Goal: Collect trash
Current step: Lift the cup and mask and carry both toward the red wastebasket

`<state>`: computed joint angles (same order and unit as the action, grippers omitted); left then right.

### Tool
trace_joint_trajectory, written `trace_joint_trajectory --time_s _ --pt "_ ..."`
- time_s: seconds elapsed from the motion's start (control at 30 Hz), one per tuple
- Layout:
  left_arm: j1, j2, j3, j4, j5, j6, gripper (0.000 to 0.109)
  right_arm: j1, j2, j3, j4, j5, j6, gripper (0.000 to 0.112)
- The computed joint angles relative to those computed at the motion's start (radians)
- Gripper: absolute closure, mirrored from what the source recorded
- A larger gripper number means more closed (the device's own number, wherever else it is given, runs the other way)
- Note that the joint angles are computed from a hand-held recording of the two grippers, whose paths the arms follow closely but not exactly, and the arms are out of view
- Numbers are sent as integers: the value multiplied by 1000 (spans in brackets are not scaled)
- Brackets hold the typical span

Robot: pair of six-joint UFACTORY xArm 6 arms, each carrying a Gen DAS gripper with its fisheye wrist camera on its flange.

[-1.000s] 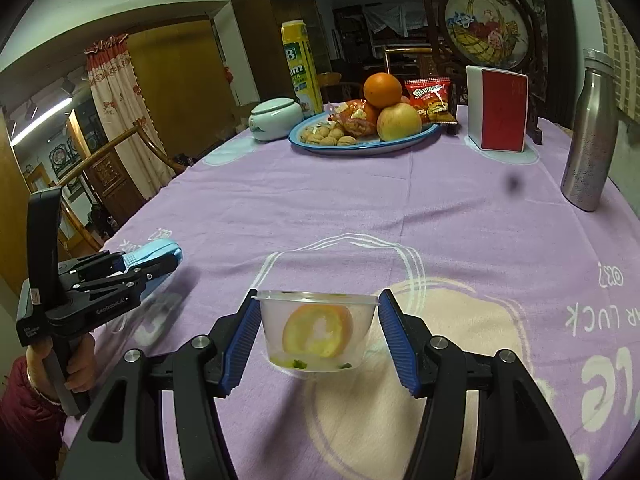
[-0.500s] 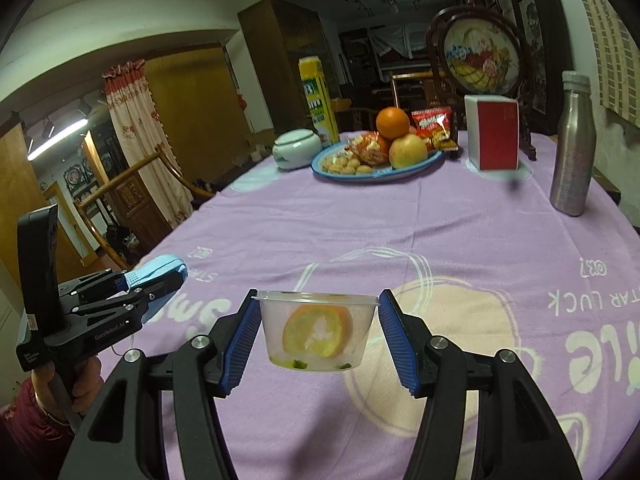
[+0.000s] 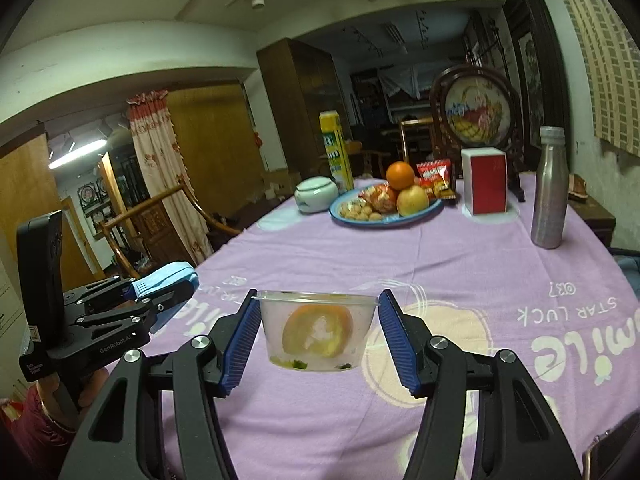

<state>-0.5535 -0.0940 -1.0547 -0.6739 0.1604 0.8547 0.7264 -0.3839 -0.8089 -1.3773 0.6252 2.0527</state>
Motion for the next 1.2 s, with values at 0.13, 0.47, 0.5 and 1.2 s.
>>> trace_joint_trajectory --time_s 0.13,0.47,0.5,1.2 --pt "-8 -95 63 -62 5 50 75 73 -27 -5 -16 76 4 53" --pt "12 -341 243 -199 -50 196 75 260 12 -110 -74 226 -24 53" --pt "25 -368 267 -199 -51 198 75 267 26 -125 -79 224 -26 53" --pt "608 -402 488 -321 143 382 75 241 667 -791 235 -146 -438 53"
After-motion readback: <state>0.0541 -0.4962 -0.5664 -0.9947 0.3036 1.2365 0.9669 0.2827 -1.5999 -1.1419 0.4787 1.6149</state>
